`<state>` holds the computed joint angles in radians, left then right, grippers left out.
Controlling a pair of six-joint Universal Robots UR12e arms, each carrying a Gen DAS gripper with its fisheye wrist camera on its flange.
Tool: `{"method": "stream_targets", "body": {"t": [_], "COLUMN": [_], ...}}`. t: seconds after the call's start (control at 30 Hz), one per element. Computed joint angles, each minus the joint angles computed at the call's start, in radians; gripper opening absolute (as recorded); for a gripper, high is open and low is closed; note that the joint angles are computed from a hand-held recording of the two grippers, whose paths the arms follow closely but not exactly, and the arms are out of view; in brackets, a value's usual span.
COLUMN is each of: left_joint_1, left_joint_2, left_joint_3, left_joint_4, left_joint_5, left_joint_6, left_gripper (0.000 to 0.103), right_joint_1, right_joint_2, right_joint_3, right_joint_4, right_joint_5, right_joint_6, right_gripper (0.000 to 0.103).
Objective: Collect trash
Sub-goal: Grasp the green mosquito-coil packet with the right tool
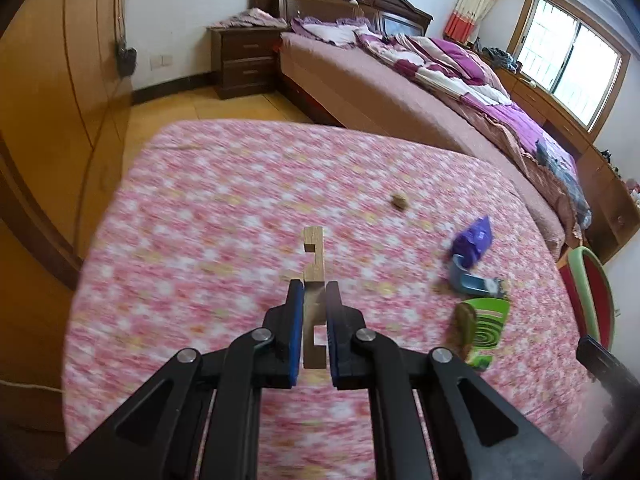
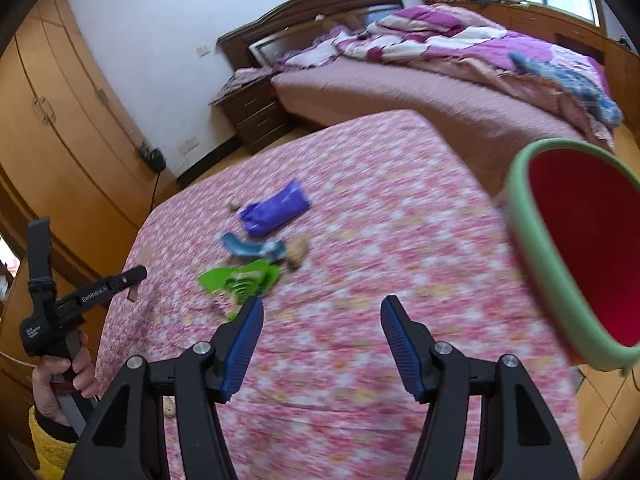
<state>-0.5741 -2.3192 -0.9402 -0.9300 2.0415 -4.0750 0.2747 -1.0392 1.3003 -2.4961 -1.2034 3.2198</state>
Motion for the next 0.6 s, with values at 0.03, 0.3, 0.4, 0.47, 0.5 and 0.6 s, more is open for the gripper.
{"method": "stream_targets", "body": {"t": [0.03,0.3,0.4,0.47,0.5,0.6], "left_joint_1": [0.002,0.021,0.030,0.031,0.030,0.030], "left_joint_2": [0.003,0.047,0.054,0.052,0.052,0.053], "left_joint_3": [-0.005,-0.114,-0.148,-0.152,-0.153,-0.161], "left_joint_4": [0.000,0.128,0.210,0.234,0.242,0.268], "left_joint_5": [0.007,-0.014,-0.059,-0.071,-0.073,-0.077], "left_joint_6": [0.003,-0.001,0.010,0.024,0.028,0.031], "left_gripper": [0.010,0.010,0.010,0.010,0.010,0.010], "right_joint_1": [0.008,0.063,0.083,0.093,0.099,0.110], "right_joint_2": [0.009,0.085,0.111,0.124,0.131,0.140], "right_joint_3": [-0.012,-0.124,-0.161,-0.180,-0.188,-0.192], "right_joint_4": [0.009,0.115,0.142,0.154,0.155,0.121], "right_joint_5": [-0.002,-0.044,-0.060,-0.083,-0.100,-0.133], "right_joint_6": [-0.004,-0.003,-0.005,-0.008,-0.008,-0.008], "right_gripper": [0.071,0.079,0.080,0.080,0.080,0.080]}}
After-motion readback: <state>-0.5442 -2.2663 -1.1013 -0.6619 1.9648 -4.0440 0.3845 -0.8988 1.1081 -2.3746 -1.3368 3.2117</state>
